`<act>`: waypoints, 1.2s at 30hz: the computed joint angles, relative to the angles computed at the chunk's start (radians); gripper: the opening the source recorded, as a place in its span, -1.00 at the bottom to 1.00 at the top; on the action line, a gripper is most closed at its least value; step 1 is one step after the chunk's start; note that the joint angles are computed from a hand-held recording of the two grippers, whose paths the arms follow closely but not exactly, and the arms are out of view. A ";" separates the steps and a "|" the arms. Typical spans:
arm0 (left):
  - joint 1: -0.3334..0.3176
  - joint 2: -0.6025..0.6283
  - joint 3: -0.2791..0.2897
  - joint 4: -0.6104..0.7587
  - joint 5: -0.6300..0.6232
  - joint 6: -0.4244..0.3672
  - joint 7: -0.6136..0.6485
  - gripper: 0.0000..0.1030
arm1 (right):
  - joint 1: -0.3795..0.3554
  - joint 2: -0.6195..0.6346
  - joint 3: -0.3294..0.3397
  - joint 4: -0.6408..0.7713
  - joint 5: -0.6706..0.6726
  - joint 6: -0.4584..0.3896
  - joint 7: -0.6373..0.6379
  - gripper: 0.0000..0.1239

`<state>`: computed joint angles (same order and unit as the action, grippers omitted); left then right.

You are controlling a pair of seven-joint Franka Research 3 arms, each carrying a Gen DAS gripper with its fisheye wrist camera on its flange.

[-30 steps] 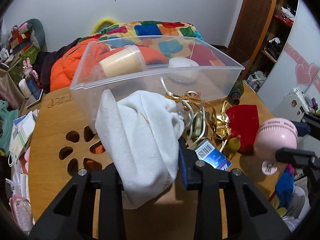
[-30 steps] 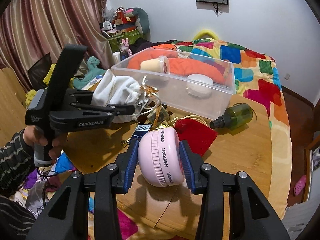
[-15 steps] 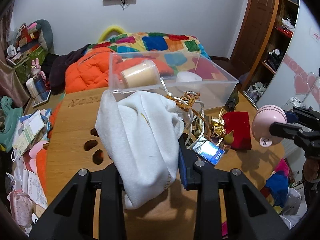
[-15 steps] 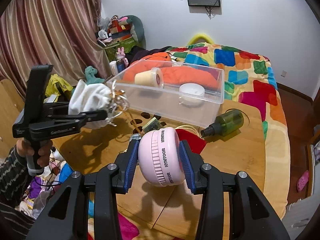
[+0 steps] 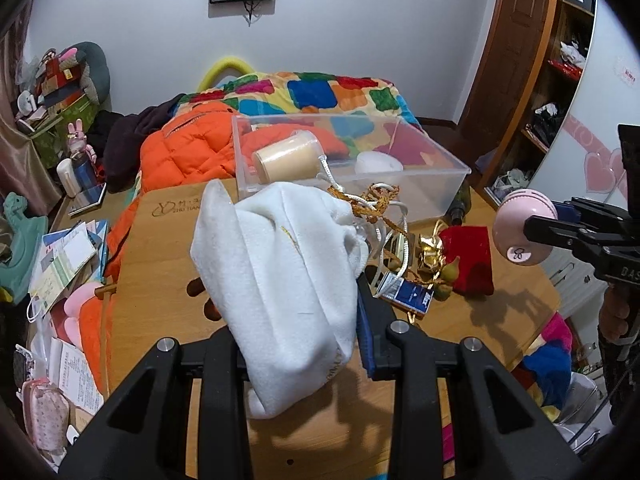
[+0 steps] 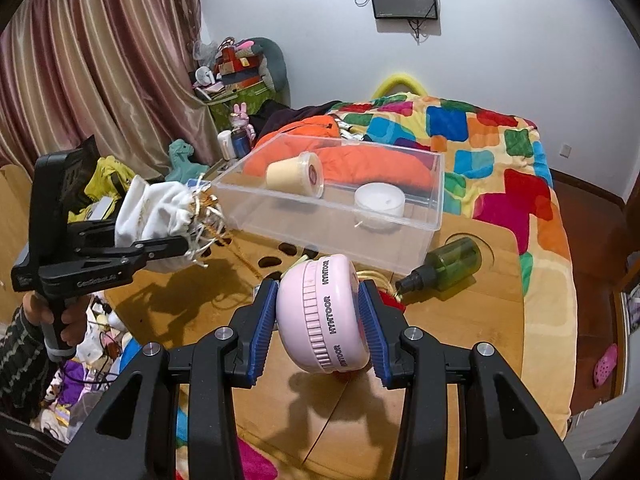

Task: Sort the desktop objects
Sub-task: 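Lift and carry the white bag and pink device toward the clear box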

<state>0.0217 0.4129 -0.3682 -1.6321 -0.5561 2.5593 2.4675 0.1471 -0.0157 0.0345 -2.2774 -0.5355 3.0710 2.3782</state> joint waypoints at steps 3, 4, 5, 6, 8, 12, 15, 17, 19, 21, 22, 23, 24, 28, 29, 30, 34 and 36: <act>0.010 -0.006 -0.007 0.007 -0.018 -0.006 0.013 -0.39 | -0.007 0.002 -0.006 0.012 -0.008 0.013 0.010 -0.39; 0.012 -0.008 -0.007 0.010 -0.023 -0.007 0.017 -0.39 | -0.009 0.003 -0.007 0.017 -0.014 0.014 0.013 -0.39; 0.014 -0.009 -0.008 0.016 -0.029 -0.011 0.022 -0.39 | -0.011 0.005 -0.010 0.024 -0.019 0.016 0.014 -0.39; 0.015 -0.010 -0.007 0.021 -0.034 -0.015 0.024 -0.39 | -0.013 0.007 -0.012 0.031 -0.027 0.017 0.019 -0.39; 0.015 -0.007 -0.004 0.041 -0.039 -0.030 0.021 -0.39 | -0.012 0.011 -0.016 0.043 -0.008 0.021 -0.004 -0.39; 0.007 -0.004 0.003 0.068 -0.037 -0.026 0.021 -0.39 | -0.007 0.024 -0.027 0.075 0.008 0.012 -0.036 -0.39; 0.006 0.005 0.002 0.098 -0.035 -0.039 0.017 -0.39 | 0.002 0.042 -0.036 0.099 0.069 0.009 -0.099 -0.39; 0.006 0.013 0.000 0.118 -0.036 -0.049 0.017 -0.39 | 0.012 0.058 -0.047 0.121 0.090 0.001 -0.121 -0.39; 0.003 0.021 -0.001 0.133 -0.033 -0.052 0.022 -0.39 | 0.019 0.075 -0.054 0.137 0.142 -0.001 -0.169 -0.39; -0.001 0.029 -0.001 0.146 -0.026 -0.053 0.021 -0.39 | 0.029 0.090 -0.063 0.151 0.191 -0.002 -0.213 -0.39; -0.003 0.035 -0.002 0.155 -0.022 -0.057 0.019 -0.39 | 0.035 0.099 -0.068 0.160 0.211 -0.006 -0.232 -0.39; -0.006 0.044 -0.002 0.169 -0.017 -0.062 0.014 -0.39 | 0.039 0.106 -0.072 0.166 0.233 -0.007 -0.252 -0.39; -0.006 0.050 -0.003 0.180 -0.014 -0.067 0.011 -0.39 | 0.042 0.112 -0.074 0.174 0.259 -0.009 -0.274 -0.39; -0.015 0.089 -0.005 0.239 0.010 -0.089 -0.008 -0.39 | 0.050 0.141 -0.079 0.204 0.362 -0.013 -0.363 -0.39; -0.020 0.103 -0.004 0.259 0.022 -0.098 -0.015 -0.39 | 0.054 0.147 -0.083 0.210 0.378 -0.016 -0.378 -0.39; -0.024 0.115 -0.003 0.276 0.032 -0.104 -0.023 -0.39 | 0.058 0.154 -0.088 0.218 0.392 -0.020 -0.392 -0.39; -0.050 0.178 0.005 0.363 0.094 -0.141 -0.073 -0.39 | 0.056 0.193 -0.088 0.260 0.470 -0.039 -0.456 -0.39; -0.058 0.207 0.004 0.403 0.120 -0.157 -0.090 -0.39 | 0.058 0.208 -0.091 0.276 0.502 -0.046 -0.481 -0.39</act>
